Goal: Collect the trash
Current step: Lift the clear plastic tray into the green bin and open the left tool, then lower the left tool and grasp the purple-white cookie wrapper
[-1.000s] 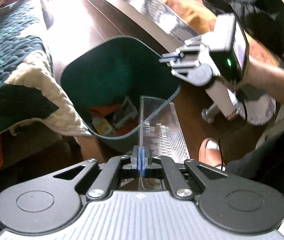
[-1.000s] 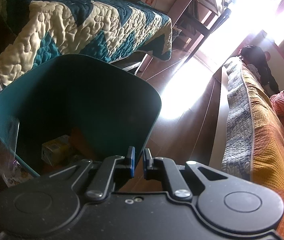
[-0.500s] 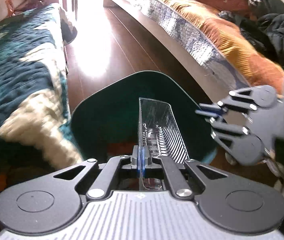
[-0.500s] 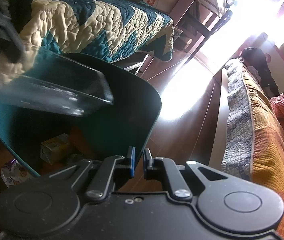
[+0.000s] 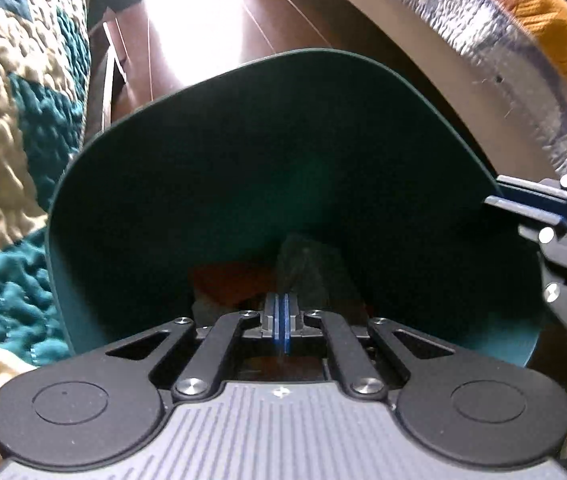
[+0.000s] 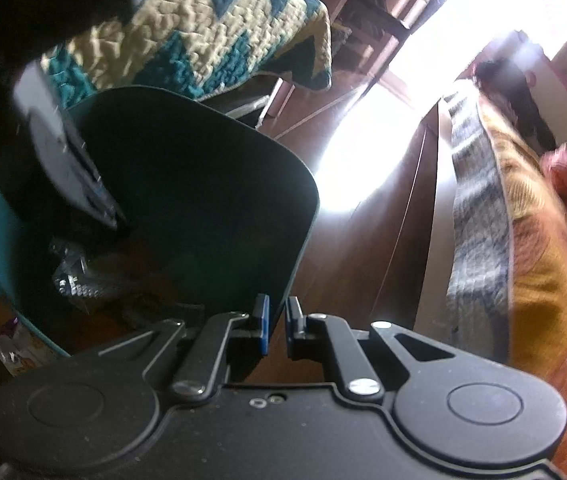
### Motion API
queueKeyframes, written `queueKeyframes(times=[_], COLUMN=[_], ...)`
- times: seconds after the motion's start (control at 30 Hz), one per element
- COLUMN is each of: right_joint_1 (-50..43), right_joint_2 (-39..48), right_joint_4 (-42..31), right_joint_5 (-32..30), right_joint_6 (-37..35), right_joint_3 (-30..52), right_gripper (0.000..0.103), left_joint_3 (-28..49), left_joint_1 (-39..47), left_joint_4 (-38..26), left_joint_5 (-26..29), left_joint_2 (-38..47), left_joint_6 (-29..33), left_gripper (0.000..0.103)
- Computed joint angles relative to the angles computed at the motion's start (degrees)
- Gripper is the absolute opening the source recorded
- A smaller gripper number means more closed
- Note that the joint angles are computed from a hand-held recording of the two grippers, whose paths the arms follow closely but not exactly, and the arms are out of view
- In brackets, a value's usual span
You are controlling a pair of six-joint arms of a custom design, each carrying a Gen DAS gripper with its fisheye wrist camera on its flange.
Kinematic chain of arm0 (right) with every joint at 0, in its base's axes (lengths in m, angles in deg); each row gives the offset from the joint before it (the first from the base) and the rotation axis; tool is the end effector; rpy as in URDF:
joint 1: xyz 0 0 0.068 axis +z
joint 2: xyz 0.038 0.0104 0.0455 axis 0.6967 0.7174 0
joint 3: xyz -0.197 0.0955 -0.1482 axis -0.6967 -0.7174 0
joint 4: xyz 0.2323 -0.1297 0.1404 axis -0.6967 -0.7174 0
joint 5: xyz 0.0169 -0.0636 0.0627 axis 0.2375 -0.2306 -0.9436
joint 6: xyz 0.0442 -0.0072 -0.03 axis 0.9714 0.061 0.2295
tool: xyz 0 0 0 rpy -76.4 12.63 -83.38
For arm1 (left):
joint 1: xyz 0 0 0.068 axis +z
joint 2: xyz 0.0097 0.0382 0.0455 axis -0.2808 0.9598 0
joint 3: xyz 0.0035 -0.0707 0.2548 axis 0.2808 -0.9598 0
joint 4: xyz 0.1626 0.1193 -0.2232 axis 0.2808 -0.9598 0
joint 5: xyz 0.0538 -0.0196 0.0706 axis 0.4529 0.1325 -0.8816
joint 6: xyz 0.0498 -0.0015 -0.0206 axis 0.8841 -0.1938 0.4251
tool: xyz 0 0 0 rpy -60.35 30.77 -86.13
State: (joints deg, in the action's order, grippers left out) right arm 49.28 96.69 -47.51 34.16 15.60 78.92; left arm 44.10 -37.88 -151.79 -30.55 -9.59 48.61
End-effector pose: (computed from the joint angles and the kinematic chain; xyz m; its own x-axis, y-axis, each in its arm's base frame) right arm 0.2586 0.0307 0.3142 -0.3169 -0.7495 -0.5812 -0.6821 0.6059 -0.4094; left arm 0.2717 -0.1041 0.2798 -0.9371 0.0029 -0.3492 0.0194 0.9989 -0.0436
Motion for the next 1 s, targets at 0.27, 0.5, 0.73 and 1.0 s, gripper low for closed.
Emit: queueKeyframes(times=[0.27, 0.5, 0.73, 1.0], right_joint_1=[-0.7, 3.0, 3.1, 0.2], right_joint_2=[4.3, 10.2, 14.6, 14.3], right_joint_4=[-3.2, -6.1, -7.0, -2.6], right_joint_5=[-1.0, 3.0, 4.8, 3.5], right_joint_6=[2.5, 7.0, 13.3, 11.9], right_joint_3=[3.8, 7.3, 10.7, 9.0], right_gripper=[0.02, 0.06, 0.013, 0.005], left_joint_3=[-1.0, -2.5, -3.6, -3.1], left_joint_1=[0.5, -0.4, -0.9, -0.9], left_joint_4=[1.8, 3.3, 1.5, -4.3], left_joint_5=[1.9, 0.7, -0.7, -0.4], left_joint_2=[-0.4, -5.7, -15.4, -25.3], left_joint_6=[0.5, 0.9, 4.8, 8.9], left_gripper=[0.029, 0.059, 0.066, 0.067])
